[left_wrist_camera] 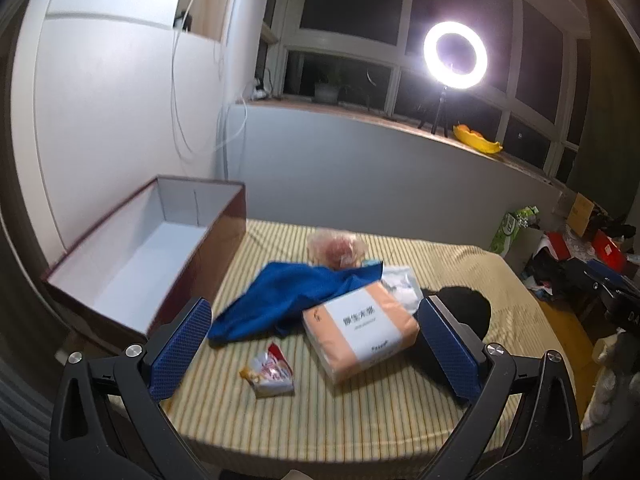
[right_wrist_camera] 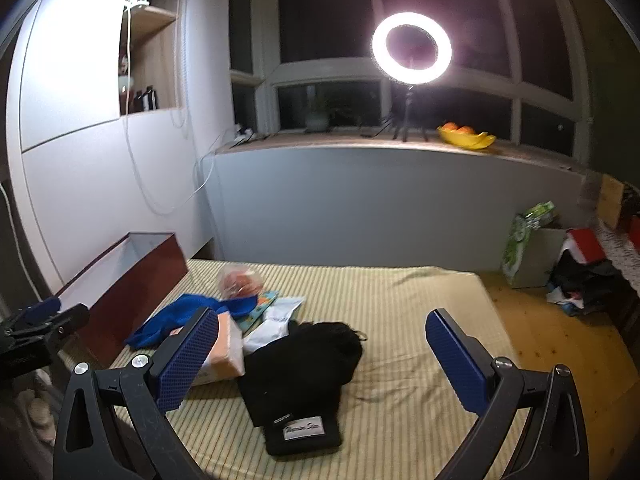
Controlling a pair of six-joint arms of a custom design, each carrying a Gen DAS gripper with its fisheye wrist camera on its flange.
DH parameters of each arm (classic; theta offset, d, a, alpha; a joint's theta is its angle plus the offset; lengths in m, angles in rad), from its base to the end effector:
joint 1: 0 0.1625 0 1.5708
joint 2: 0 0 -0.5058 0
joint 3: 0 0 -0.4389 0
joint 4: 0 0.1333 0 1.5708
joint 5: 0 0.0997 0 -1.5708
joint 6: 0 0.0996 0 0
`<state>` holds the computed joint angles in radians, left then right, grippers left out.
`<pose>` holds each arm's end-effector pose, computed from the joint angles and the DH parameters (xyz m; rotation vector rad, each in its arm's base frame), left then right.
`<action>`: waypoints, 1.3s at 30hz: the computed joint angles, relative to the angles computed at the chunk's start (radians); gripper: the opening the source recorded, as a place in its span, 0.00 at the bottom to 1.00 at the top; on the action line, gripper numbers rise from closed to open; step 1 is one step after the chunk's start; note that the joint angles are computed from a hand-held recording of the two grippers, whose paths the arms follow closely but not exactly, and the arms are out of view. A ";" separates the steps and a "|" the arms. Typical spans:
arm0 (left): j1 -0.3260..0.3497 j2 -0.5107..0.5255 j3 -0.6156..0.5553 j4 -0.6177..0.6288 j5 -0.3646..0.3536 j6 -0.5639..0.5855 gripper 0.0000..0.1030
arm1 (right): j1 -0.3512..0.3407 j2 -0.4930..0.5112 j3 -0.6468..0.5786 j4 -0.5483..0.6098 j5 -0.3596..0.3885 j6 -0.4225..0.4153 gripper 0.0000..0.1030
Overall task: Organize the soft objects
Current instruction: 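Move the right tool to the tissue pack and close on it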
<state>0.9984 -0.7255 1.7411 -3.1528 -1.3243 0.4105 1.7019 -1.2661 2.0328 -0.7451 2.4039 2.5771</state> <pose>-0.2714 -0.7122 0.0971 1.2432 2.5384 -0.8476 0.1287 -0.5203 0.2394 -0.1085 -1.7819 1.4099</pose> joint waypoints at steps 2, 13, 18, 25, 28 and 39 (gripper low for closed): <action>0.009 0.003 -0.007 0.038 -0.009 -0.015 0.99 | -0.013 0.006 -0.023 0.080 -0.029 0.043 0.99; 0.045 0.013 -0.019 0.195 -0.042 -0.060 0.87 | -0.116 0.062 -0.184 0.538 -0.300 0.292 0.99; 0.061 0.027 -0.039 0.258 -0.068 -0.087 0.83 | -0.155 0.106 -0.260 0.677 -0.393 0.353 0.97; 0.067 0.061 -0.084 0.325 -0.093 -0.099 0.82 | -0.195 0.195 -0.398 0.870 -0.521 0.417 0.88; 0.066 0.080 -0.108 0.348 -0.097 -0.091 0.81 | -0.196 0.241 -0.462 0.934 -0.513 0.418 0.86; 0.068 0.150 -0.197 0.410 -0.088 -0.077 0.81 | -0.218 0.366 -0.646 1.127 -0.525 0.442 0.74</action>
<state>1.0665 -0.5760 1.5446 -2.7425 -1.4125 0.3337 1.4835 -0.8997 1.3863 0.3817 1.8793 3.0189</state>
